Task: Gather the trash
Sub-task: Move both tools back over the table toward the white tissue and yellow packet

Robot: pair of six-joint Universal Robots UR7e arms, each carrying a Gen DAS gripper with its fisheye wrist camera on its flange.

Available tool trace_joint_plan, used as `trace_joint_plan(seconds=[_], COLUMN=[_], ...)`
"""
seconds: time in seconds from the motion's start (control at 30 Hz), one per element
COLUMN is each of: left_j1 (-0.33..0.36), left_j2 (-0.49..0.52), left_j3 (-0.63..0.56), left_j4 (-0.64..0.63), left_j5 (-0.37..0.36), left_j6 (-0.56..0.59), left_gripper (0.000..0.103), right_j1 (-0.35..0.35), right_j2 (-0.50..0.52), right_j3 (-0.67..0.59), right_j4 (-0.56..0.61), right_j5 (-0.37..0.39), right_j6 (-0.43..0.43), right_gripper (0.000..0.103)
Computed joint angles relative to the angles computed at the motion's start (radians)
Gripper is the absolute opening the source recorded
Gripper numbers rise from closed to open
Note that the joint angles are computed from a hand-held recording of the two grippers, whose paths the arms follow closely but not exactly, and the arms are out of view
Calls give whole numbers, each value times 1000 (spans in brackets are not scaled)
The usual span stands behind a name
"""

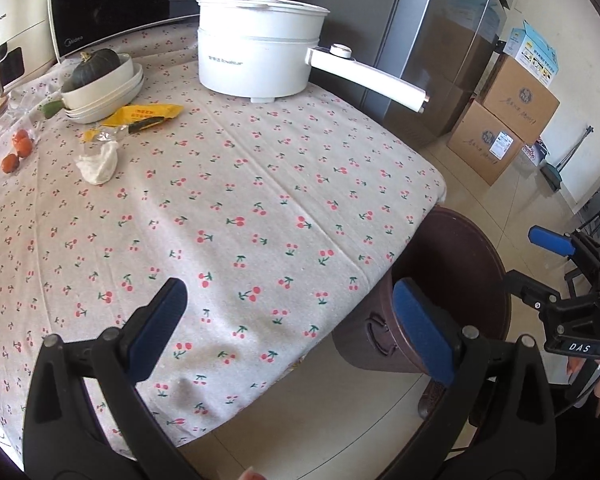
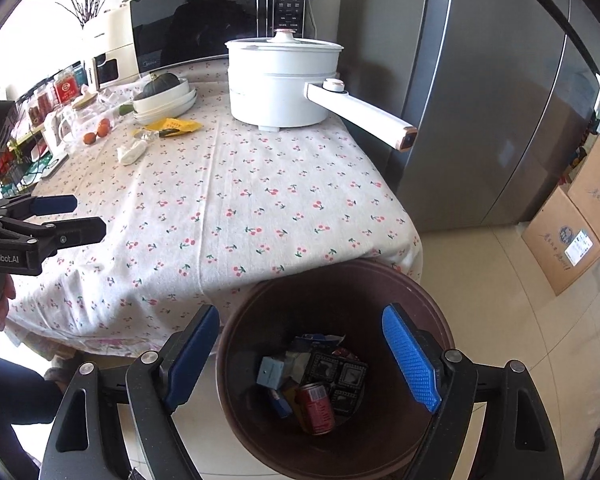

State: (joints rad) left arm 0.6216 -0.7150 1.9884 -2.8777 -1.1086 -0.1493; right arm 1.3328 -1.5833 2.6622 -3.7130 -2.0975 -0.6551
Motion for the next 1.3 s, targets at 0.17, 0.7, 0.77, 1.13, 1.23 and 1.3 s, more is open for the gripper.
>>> trace_joint_plan(seconds=[0.17,0.7,0.77,1.13,1.23,1.3], left_j1=[4,-14,-14,9,20,28], left_j2=[-23,-8,-3,40,49,53], left_j3=[21,36,31,-27,-45,-57], left_j4=[-47,-282,-298,-332,-340,-348], left_j5=[46,185,197,265,282,292], left_j6=[13,89,93,123,134,147], left_gripper=[102,102,102,102,102,102], right_j1=[54,162,171,213,221,226], right_j2=[61,192,207,293,324,341], right_j3=[-30,-112,-126,-212,-241,-260], right_j4=[-60,-306,-334,-361,-356,-352], right_j5=[-18,-47,-43,-49,-50,-47], right_j6=[6,-16,-21,-20,-14,-4], right_gripper=[86,98,100,103,103,103])
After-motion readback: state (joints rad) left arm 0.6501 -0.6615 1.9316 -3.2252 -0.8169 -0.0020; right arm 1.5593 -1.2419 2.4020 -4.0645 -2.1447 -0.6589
